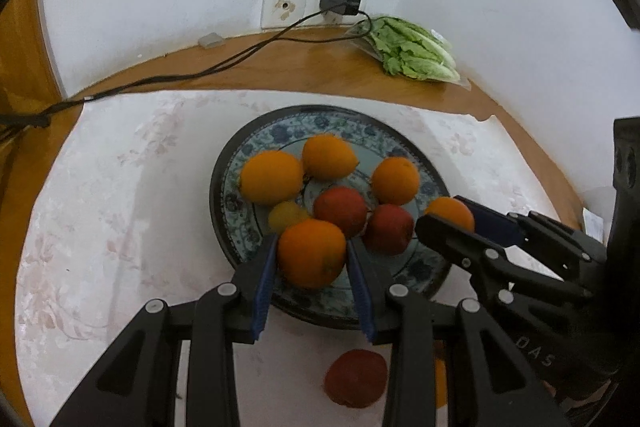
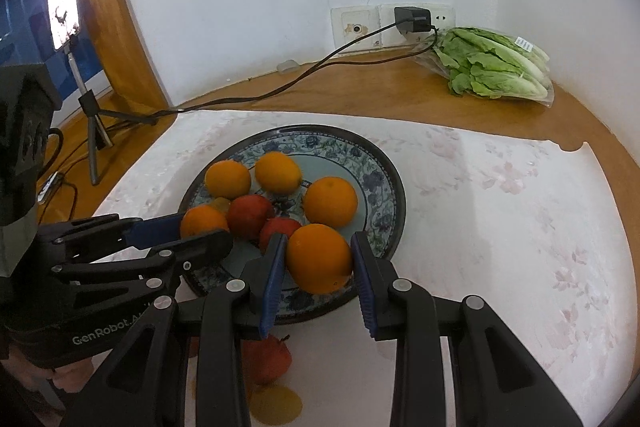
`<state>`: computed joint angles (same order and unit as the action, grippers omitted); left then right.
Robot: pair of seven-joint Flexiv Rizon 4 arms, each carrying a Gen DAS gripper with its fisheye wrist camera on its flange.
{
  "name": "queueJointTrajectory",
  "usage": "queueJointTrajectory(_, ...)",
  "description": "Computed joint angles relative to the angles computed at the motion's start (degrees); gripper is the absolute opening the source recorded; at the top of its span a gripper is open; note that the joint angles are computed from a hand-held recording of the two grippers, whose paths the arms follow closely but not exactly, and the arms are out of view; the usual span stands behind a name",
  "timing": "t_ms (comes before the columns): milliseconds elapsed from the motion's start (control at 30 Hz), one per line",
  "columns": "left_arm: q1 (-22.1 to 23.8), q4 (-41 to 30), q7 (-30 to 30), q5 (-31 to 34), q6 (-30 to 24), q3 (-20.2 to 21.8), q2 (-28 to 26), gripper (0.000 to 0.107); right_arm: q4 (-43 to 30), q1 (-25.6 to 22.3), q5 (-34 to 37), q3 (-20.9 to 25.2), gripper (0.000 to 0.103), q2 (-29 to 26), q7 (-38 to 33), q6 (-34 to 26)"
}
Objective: Organize fruits
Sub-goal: 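Lower the oranges onto the plate and open both grippers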
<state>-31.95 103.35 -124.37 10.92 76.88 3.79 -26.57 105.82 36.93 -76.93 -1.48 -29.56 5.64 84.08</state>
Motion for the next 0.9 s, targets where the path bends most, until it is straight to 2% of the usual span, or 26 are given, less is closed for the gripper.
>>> queueJointTrajectory(233,-0.2,-0.5,0.0,0.1,1.0,0.4,-0.8,0.036,-1.2,-0.1,-1.2,-0.5,0.034,-1.2,1.2,0.5)
queueJointTrajectory(300,0.6,-0.2,0.8,-0.8,1.4,-0.5,-1.0,0.036,-1.6,0.0,-3.7,-1.4,0.034,-1.4,3.6,1.5)
queueJointTrajectory(400,-0.1,-1.0,1.0,-0.5,1.2,0.3,-1.5,0.036,-2.6,-1.0,-8.0,-1.4,0.034,-1.9,7.3,2.6)
queueJointTrajectory(633,-2.3,-2.7,-0.4,2.0,0.4,2.7,-2.3,0.037,-4.8,-5.6,-17.0,1.9,0.034,-3.2,15.9,3.5)
queueJointTrajectory(767,-2.7,-3.0,-1.2,3.0,0.2,3.1,-2.4,0.037,-5.4,-8.6,-18.4,4.6,0.034,-4.0,18.1,3.6)
queueJointTrajectory(900,-2.9,-3.4,-1.8,3.9,-0.2,3.3,-2.5,0.036,-5.4,-9.2,-16.9,5.9,0.034,-4.4,16.4,3.1)
